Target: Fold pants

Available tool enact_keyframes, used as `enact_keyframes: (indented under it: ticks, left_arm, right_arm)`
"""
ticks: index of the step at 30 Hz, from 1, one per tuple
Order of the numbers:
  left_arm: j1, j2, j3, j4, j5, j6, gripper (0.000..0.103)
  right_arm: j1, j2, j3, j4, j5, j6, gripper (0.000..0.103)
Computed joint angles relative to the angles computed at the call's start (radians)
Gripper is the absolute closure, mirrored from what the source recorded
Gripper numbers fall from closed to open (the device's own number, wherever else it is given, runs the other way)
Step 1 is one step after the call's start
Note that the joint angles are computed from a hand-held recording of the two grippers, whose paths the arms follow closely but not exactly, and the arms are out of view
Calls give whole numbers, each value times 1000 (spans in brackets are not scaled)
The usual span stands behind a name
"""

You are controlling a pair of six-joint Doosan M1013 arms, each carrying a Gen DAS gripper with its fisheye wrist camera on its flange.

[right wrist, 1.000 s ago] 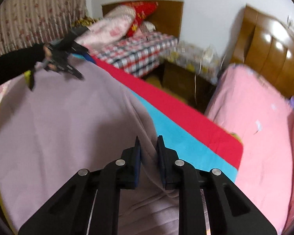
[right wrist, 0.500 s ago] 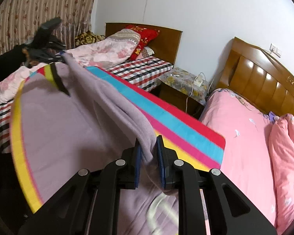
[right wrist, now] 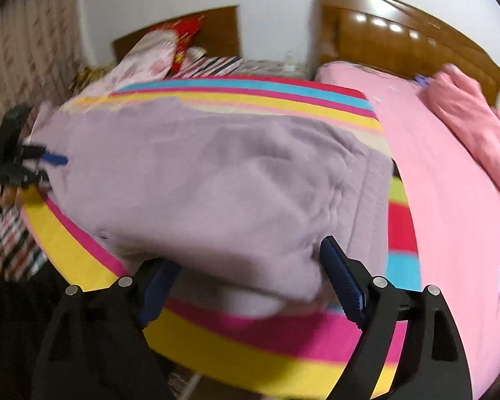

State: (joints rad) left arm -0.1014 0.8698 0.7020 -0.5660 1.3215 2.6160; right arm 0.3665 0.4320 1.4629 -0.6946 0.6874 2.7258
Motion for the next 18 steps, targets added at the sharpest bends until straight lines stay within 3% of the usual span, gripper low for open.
enact_keyframes:
  ticks: [3,8,10,13,15,18]
  left_arm:
    - [-3,-79,128,-63,-99,-16,2]
    - [-30,-169,279,-114,-239,140,2]
    - [-46,-181,311,-86,-273,168,2]
    - [-53,-171,311,-58,-256,140,2]
    - [-48,-176,329,-73,-255,159,2]
    - [-54,-192,378,-59,-358,198,2]
  right_arm:
    - [34,-12,29,-135,32,252,21]
    - [62,-39,92,-290,-75,610,21]
    - [61,-35,97,-271,-152,628,21]
    - [52,-14,74,-218,-162,624,22]
    - [46,-15,88,-262,-178,717,27]
    - [33,-14,111,-335,-216,881,37]
